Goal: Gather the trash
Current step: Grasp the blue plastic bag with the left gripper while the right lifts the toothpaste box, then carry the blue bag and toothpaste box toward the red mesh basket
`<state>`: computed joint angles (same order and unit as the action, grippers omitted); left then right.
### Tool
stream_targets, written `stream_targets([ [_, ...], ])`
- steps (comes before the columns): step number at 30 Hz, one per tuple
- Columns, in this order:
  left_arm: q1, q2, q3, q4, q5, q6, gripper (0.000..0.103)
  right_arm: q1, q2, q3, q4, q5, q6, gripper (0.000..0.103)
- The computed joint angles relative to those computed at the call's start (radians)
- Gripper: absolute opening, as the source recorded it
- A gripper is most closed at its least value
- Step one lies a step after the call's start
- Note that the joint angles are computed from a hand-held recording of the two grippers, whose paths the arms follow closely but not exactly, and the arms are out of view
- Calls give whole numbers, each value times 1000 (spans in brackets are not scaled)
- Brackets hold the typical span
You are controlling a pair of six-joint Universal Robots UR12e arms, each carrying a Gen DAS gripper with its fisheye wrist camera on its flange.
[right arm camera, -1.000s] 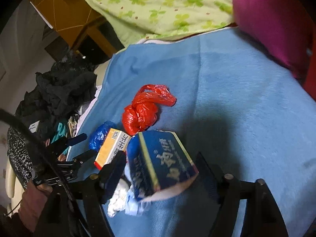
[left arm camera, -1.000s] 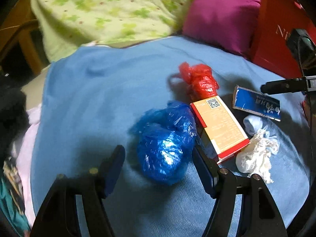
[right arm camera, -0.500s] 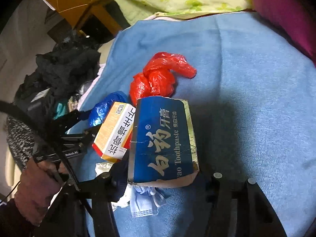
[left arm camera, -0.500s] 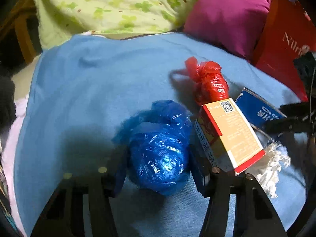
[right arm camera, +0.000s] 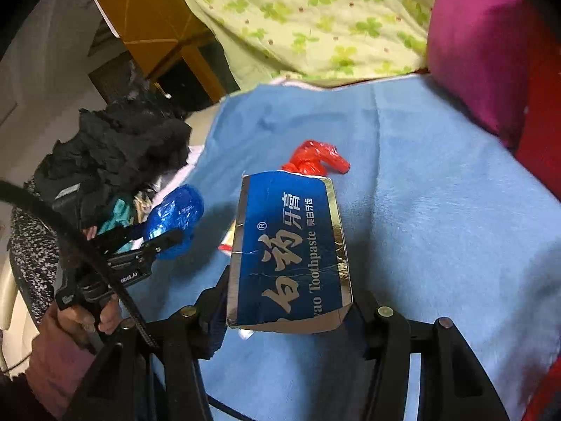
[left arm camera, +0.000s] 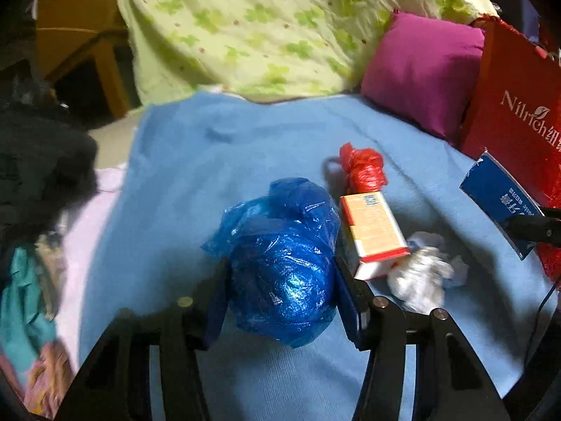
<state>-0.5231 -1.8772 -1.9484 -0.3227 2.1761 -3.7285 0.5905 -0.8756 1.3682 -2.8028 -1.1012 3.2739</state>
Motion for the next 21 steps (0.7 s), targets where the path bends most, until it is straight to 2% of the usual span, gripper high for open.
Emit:
stream_targets([
  [10, -144, 38, 56, -100, 230, -93, 57, -10, -141, 197, -195, -13, 51, 59],
  [12, -171, 35, 74, -112, 273, -100, 57, -9, -168, 231, -233, -38, 49, 59],
  [21, -246, 12, 152, -188, 375, -148, 57, -9, -268, 355, -362, -120, 47, 59],
])
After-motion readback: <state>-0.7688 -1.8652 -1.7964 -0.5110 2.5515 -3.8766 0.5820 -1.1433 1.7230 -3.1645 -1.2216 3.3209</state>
